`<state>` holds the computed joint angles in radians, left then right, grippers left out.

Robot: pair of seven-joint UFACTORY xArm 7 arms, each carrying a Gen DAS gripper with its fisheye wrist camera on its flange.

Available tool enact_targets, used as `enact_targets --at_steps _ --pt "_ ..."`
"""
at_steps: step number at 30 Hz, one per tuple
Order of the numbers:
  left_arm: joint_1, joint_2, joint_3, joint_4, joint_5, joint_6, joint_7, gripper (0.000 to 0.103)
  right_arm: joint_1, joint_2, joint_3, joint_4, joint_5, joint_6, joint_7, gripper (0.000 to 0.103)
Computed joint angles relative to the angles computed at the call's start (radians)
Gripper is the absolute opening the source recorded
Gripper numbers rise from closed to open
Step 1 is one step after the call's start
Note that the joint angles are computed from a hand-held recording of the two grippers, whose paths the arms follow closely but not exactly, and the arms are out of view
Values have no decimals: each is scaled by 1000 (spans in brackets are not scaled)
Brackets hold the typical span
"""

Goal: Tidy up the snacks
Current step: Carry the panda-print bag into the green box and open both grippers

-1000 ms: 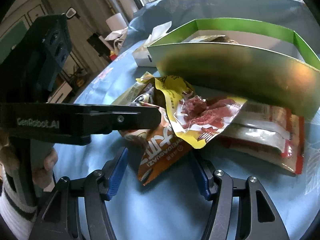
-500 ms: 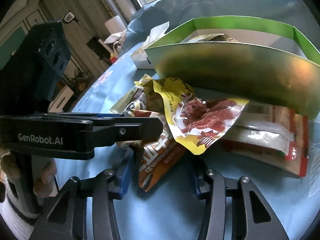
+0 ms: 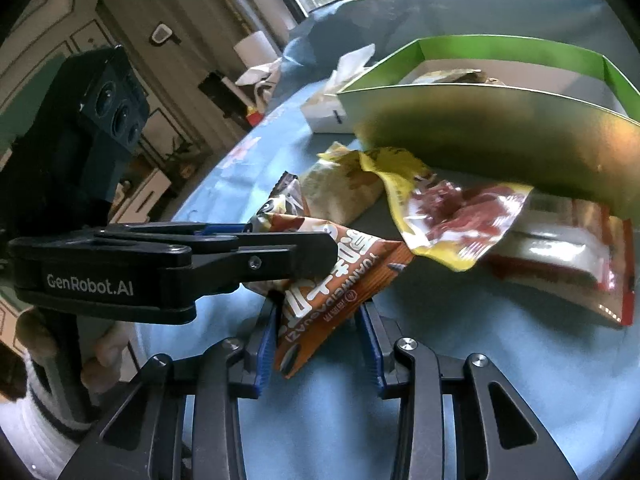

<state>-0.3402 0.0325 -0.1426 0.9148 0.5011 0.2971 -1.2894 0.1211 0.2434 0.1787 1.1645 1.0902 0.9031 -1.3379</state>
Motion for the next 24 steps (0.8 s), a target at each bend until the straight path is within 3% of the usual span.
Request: enact_targets --at_steps 10,17,24 --pt "47 -107 -60 -55 195 -2 -187 64 18 -109 -20 -85 87 16 -66 39" --pt "57 -77 -70 17 289 9 -234 64 26 -140 -46 -88 131 -4 -105 39" --pt "30 2 -29 138 349 8 -225 64 18 -133 -59 -43 185 -33 -149 39"
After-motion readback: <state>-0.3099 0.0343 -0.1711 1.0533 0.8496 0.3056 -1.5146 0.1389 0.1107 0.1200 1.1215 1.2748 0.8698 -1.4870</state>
